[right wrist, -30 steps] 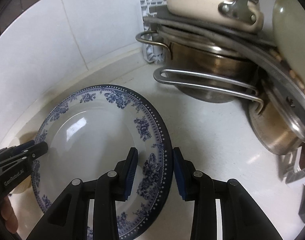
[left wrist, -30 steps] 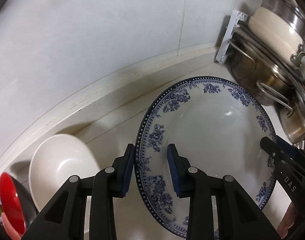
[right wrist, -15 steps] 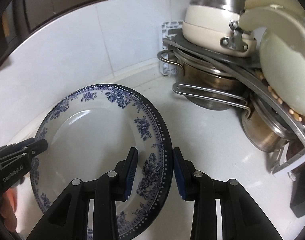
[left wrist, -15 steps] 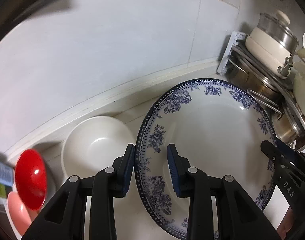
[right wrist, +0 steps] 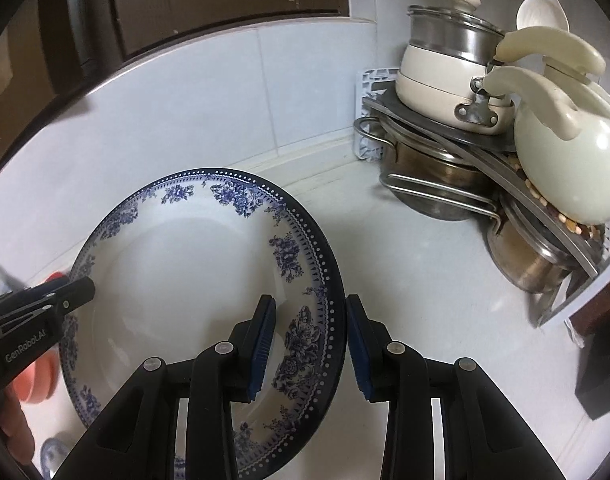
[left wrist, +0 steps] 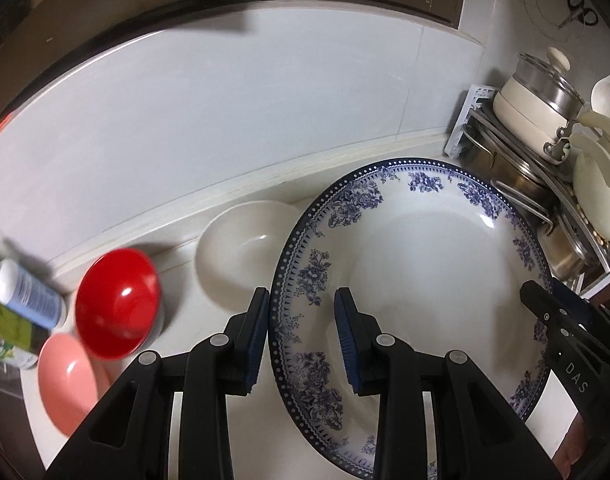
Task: Organize plates and bowls
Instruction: 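Lift the smaller plate and carry it back over the plate stack, then lower the smaller plate onto the large plate and open both grippers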
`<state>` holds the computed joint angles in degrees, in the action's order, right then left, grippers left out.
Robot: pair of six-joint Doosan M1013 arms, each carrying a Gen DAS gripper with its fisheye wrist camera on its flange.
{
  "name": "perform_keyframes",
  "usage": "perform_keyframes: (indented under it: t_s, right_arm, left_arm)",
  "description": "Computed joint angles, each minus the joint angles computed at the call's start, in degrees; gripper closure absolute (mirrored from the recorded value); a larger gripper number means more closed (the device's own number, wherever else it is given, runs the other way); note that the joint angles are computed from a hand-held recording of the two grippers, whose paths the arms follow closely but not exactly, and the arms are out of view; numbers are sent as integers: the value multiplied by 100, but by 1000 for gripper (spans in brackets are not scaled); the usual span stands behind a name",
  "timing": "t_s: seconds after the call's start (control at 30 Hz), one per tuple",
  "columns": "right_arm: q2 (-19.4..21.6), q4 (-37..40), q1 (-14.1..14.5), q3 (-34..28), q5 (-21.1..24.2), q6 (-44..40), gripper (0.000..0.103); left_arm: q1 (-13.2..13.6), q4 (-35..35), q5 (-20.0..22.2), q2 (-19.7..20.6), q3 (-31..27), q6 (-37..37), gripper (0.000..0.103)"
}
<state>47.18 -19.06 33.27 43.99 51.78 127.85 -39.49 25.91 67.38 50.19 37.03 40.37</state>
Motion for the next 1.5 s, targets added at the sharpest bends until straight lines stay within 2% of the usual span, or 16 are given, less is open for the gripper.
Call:
perform_keyframes:
  t_s: [0.37,0.7,1.27,1.5]
  right_arm:
    - [-350,-55,285,552,-281,123,66]
    - [-576,-258,617,878,-402,299,66]
    - [-690,-97,1122,1197,-586,113,66]
    - [-685,-51,1303,1260,-618,-2,66]
  left_arm:
    - [-115,444,-472,-942,1587,-825,70]
    - [-210,797,-786,-1670,2788,-1640,70]
    - [-356,1187,-903,-2685,4508,-3001,70]
    - [-419,1255,-886,-2961,4985,-3422,70]
